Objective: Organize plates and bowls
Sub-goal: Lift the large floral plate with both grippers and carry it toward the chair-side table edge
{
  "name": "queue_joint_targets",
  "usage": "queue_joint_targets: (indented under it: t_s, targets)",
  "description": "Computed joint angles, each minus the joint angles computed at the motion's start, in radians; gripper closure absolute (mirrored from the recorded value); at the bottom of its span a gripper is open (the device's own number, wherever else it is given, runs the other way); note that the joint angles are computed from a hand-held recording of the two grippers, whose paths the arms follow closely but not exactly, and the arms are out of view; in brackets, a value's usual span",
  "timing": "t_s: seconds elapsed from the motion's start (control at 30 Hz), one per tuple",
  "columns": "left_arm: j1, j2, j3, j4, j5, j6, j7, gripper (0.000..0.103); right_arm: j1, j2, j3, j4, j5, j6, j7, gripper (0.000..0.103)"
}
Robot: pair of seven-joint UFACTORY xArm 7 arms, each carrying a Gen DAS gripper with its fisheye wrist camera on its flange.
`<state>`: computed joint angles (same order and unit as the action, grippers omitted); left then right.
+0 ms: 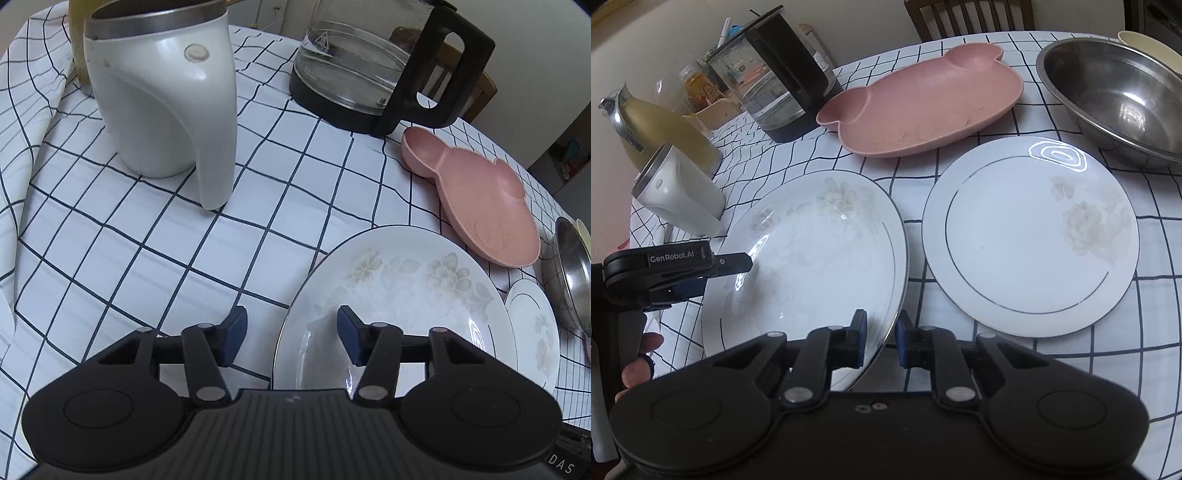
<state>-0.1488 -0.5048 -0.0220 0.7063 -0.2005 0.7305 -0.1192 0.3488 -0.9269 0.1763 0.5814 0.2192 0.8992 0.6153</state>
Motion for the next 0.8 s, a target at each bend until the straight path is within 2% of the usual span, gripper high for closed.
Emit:
queue_joint_targets:
  t_s: [0.07, 0.33, 0.53, 0.8]
  targets:
    - [-0.007, 0.003, 0.011, 0.003, -0.014, 0.002, 0.012, 0.053, 0.002, 0.005, -0.004, 0.000, 0.006, -0.002, 0.003, 0.086]
    - [-0.023, 0.006, 0.048, 0.005, -0.097, 0.011, 0.051, 0.079, 0.003, 0.008, -0.004, -0.006, 0.014, -0.012, 0.016, 0.089]
    - [-0.009, -0.010, 0.027, -0.002, -0.084, 0.012, 0.040, 0.081, 0.004, -0.002, -0.004, -0.014, 0.015, -0.017, 0.027, 0.090]
    - [-0.016, -0.097, 0.038, -0.045, -0.098, 0.058, 0.042, 0.081, 0.013, -0.052, -0.003, -0.016, -0.002, 0.006, 0.014, 0.092]
